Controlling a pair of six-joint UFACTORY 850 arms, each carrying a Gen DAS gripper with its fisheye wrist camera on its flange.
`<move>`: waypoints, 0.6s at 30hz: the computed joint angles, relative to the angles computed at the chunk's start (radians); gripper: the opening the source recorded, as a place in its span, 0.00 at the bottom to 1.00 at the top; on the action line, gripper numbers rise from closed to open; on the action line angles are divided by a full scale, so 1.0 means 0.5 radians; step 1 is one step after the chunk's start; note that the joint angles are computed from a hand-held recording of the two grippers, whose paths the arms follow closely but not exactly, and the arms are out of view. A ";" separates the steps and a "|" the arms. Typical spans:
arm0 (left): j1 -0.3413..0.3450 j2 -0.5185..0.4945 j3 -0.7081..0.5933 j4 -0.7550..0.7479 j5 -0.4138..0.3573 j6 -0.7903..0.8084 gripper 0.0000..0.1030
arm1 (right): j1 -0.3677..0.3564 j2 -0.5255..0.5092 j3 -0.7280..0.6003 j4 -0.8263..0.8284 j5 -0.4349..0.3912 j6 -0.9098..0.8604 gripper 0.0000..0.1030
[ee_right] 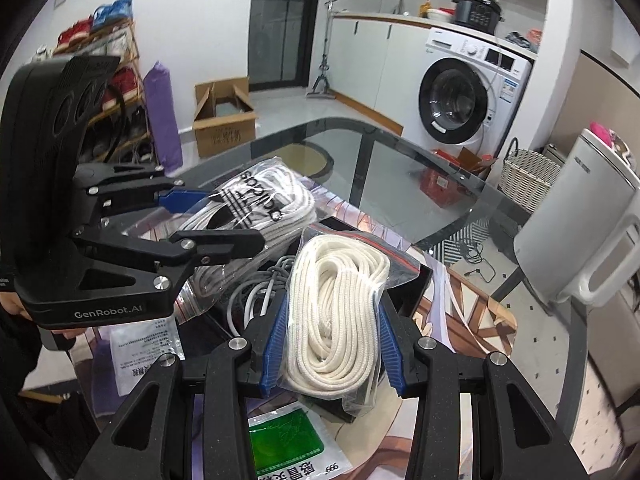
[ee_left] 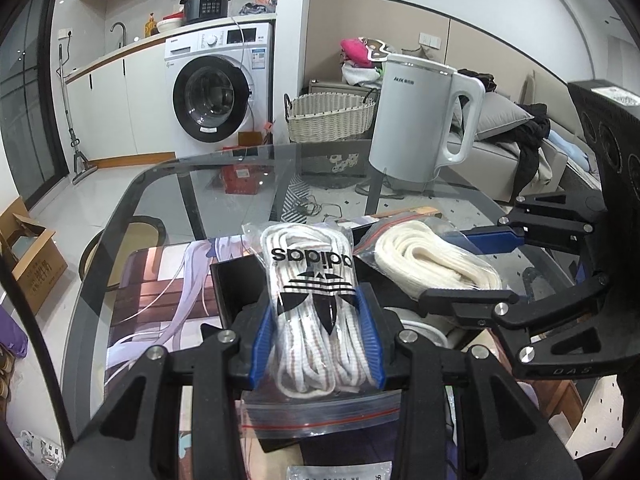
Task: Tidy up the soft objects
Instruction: 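Lift both bagged ropes and carry them over the black box, then lower both bagged ropes into the box and open both tools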
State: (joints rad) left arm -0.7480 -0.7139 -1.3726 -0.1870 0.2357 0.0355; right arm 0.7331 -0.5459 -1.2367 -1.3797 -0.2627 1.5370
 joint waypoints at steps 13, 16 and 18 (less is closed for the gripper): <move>0.000 -0.086 -0.094 -0.159 -0.079 0.223 0.37 | -0.052 -0.186 -0.257 1.033 -0.060 -1.220 0.41; -0.007 -0.098 -0.110 -0.264 -0.096 0.369 0.37 | -0.059 -0.229 -0.306 1.281 -0.090 -1.509 0.41; -0.004 -0.103 -0.120 -0.219 -0.113 0.339 0.36 | -0.072 -0.242 -0.317 1.427 -0.063 -1.647 0.41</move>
